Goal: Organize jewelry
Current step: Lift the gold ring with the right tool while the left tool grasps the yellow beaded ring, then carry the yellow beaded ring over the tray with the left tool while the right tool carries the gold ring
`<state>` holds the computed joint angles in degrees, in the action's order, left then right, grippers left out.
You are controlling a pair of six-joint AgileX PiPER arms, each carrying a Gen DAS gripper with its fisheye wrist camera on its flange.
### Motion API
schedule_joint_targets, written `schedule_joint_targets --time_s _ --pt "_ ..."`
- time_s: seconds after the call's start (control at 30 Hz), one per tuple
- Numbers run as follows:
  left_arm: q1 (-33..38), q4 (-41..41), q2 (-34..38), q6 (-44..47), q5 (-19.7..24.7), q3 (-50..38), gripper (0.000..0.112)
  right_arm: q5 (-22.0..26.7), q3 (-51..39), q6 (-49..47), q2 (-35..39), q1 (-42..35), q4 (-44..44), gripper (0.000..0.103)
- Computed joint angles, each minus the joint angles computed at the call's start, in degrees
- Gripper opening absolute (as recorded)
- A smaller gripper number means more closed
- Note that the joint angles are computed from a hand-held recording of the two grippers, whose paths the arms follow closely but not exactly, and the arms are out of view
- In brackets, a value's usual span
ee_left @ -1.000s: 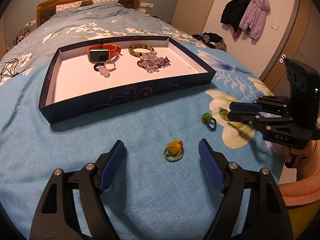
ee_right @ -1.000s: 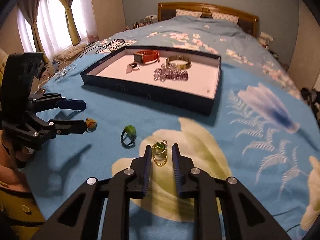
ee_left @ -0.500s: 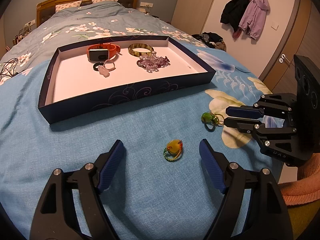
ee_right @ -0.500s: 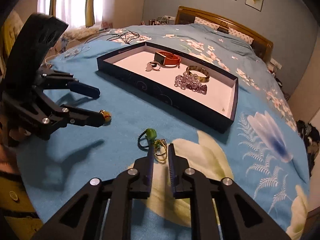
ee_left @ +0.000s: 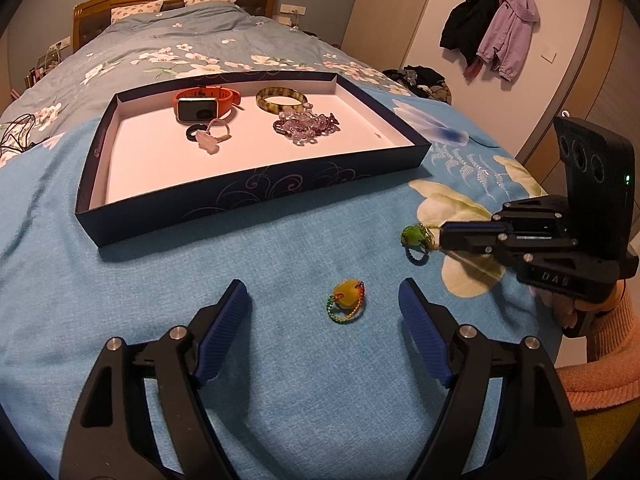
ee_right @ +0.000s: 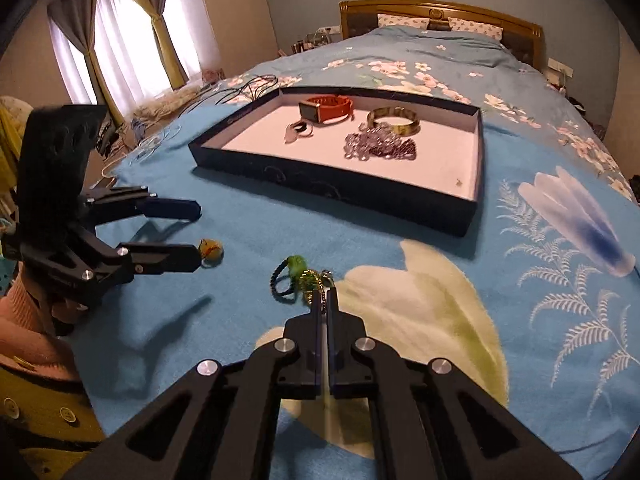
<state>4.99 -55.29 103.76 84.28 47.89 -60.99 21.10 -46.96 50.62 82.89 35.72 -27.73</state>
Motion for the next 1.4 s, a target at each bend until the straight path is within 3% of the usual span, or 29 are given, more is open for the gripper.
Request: schedule_joint_targets --time_s 0.33,0.73,0.87,1.4 --pt "0.0 0.0 -0.3 0.4 -0.1 0.1 0.073 -0.9 1.0 6.2 -4.6 0.0 -5.4 0.001" --pt "-2.2 1.9 -2.2 1.6 -2.3 2.2 0.038 -3.4 0.8 10.5 -3.9 -0.3 -8.6 0.001" --pt "-2.3 2.3 -1.8 0.4 -2.4 1.8 0.018 -4.3 0.7 12.9 -3.6 -0.3 -10.5 0.001" --pt "-1.6 0.4 -3.3 1.6 -2.6 2.5 0.017 -7.7 2.6 19.0 -5.4 -2.0 -15.2 0.001"
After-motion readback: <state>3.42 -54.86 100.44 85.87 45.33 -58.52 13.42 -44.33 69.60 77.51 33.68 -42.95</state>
